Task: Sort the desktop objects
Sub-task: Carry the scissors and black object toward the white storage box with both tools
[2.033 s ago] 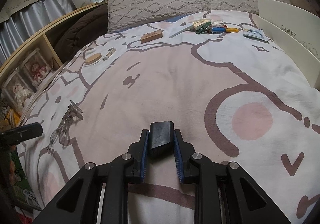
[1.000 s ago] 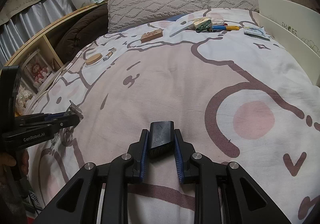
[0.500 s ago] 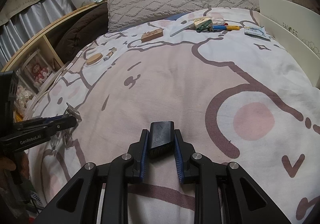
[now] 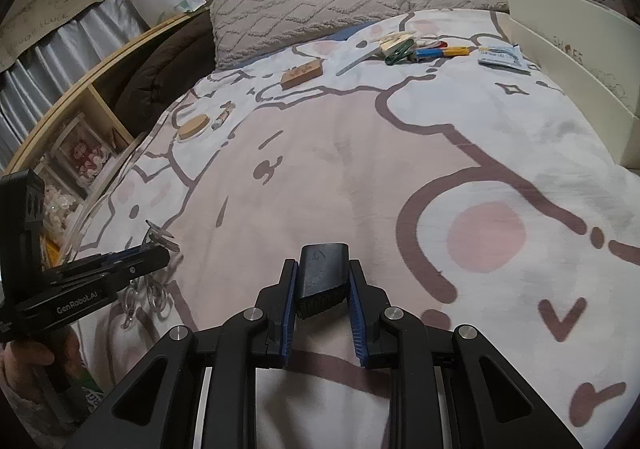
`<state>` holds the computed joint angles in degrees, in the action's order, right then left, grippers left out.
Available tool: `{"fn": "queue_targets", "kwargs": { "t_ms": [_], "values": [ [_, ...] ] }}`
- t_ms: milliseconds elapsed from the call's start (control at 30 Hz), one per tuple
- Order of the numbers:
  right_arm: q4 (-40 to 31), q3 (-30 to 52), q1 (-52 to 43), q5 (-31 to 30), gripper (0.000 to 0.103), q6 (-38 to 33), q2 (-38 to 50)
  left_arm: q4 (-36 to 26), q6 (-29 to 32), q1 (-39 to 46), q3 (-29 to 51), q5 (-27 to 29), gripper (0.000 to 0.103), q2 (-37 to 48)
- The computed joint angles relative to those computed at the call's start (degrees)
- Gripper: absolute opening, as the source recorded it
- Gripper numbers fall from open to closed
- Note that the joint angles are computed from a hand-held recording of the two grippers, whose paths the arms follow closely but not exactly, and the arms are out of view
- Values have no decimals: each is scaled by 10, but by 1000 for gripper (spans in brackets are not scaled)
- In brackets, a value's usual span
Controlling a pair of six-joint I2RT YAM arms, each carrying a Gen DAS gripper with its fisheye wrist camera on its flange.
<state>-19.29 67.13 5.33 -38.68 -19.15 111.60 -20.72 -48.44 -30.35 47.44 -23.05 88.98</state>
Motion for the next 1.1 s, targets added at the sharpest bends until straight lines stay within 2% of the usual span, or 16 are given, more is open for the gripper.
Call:
{"fn": "queue_targets", "kwargs": {
  "t_ms": [100,700,1100],
  "values": [
    [-31,19,-12,-19,24,2,5,-2,-3,-6,9,-2,26,0],
    [-101,29,-67,-43,24,-56,-36,-45,-6,-67,95,-53,26,11],
    [-131,51,-112,-47,24,-79,-37,-58,1,-100,160,-62,26,45]
  ]
}}
